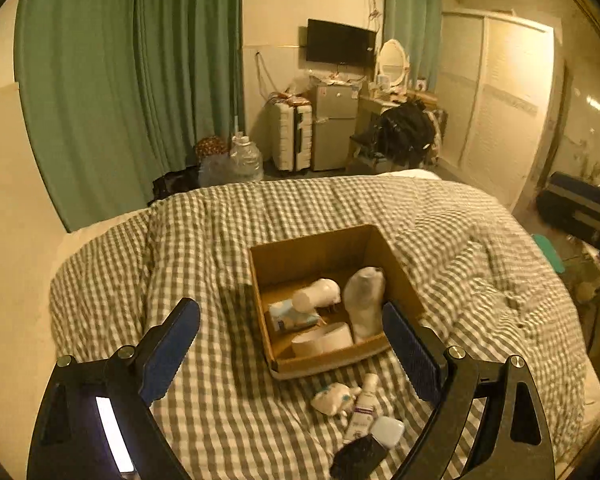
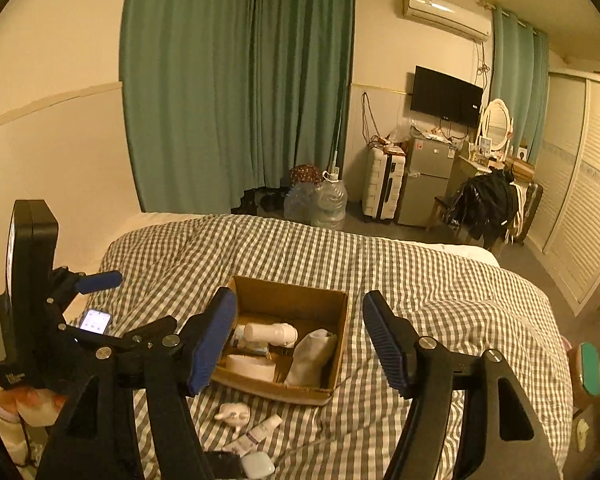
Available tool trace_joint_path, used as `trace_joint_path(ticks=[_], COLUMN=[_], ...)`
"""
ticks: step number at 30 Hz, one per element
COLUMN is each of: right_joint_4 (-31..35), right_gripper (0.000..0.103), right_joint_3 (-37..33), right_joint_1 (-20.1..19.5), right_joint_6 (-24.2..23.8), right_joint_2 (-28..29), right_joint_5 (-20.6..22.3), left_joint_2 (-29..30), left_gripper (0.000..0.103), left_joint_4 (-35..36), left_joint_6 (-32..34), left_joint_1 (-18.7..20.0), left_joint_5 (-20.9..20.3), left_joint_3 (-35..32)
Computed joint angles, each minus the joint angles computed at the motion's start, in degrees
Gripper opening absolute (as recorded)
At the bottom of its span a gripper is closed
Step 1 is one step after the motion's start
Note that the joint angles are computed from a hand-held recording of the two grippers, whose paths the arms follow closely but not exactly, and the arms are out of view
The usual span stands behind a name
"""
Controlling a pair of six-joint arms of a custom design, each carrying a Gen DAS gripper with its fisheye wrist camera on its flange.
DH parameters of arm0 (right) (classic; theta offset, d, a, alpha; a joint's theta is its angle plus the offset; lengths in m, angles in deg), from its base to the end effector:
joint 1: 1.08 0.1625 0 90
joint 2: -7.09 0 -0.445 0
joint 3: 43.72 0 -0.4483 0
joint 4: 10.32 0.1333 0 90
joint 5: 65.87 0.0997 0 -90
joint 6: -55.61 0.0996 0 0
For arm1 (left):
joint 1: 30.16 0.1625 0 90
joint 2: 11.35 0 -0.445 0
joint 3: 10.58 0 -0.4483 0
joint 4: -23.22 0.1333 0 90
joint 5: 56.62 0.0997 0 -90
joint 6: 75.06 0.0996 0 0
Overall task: Organize objects
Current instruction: 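Grasp the earbud case with the right tool while the left tool grasps a black item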
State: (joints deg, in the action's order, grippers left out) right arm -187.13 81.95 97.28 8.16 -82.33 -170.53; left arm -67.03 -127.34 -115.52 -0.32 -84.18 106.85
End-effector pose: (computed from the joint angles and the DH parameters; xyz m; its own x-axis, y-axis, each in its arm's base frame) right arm 0.1802 -0.4827 0.3582 -0.5984 -0.4274 0.6777 -0.7885 0.4639 -0.4038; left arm -0.3771 -0.4718 0.0870 -0.7258 -0.0105 -0.6879 0.5208 0.6449 -0.5594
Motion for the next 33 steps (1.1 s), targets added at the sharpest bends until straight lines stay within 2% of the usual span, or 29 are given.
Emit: trace_joint_path(ticks=[5,10,15,21,24,26,29,33], right_joint_4=[-0.9,-2.5,-4.9,-3.2,-4.5,-4.8,-4.2,-1.7], right_gripper=[0.066,0.066,0.066,0.066,0.066,0.066,0.066,0.066], right_joint_3=[4.2,7.4,8.8,7.5,8.1,8.4,8.9,8.6], right_joint_1=[-1.2,-6.0,-11.2,-15.6,-17.1,-18.1,-19.9,-21.1], right_joint_6=[-2.6,-4.7,-7.7,-9.4,-11.6,-12.1,-11.7,-9.6], right_joint_2=[-1.6,-0.3,4.3,9.3,10.8,11.2,10.5,9.1], right_joint_5=[-0.8,1.1,1.2,-0.9,-2.5,-2.8,-2.2,-1.0], left_joint_2=[0.8,4.7,10.1,12.4,12.6,12.6,13.8,15.9], left_gripper=[0.095,0.095,0.095,0.095,0.095,0.095,0.095,0.095], left_joint_4=[-3.2,-7.9,-12.1,-12.1,-12.0,-12.4,-15.1,-14.0], left_joint_6=[-0.8,1.0,2.8,-2.7,-4.5,-5.9,-4.2,-2.0], left_joint_1=[-0.8,0.9,3.7,5.7,5.3,4.3,3.3,3.5], left_joint_5=[0.6,-0.7,-2.2,-8.0,-11.1,-11.9,-14.1,-16.5], left_joint_3=[3.8,5.0,5.0,6.9,8.0,8.7,9.0,7.5])
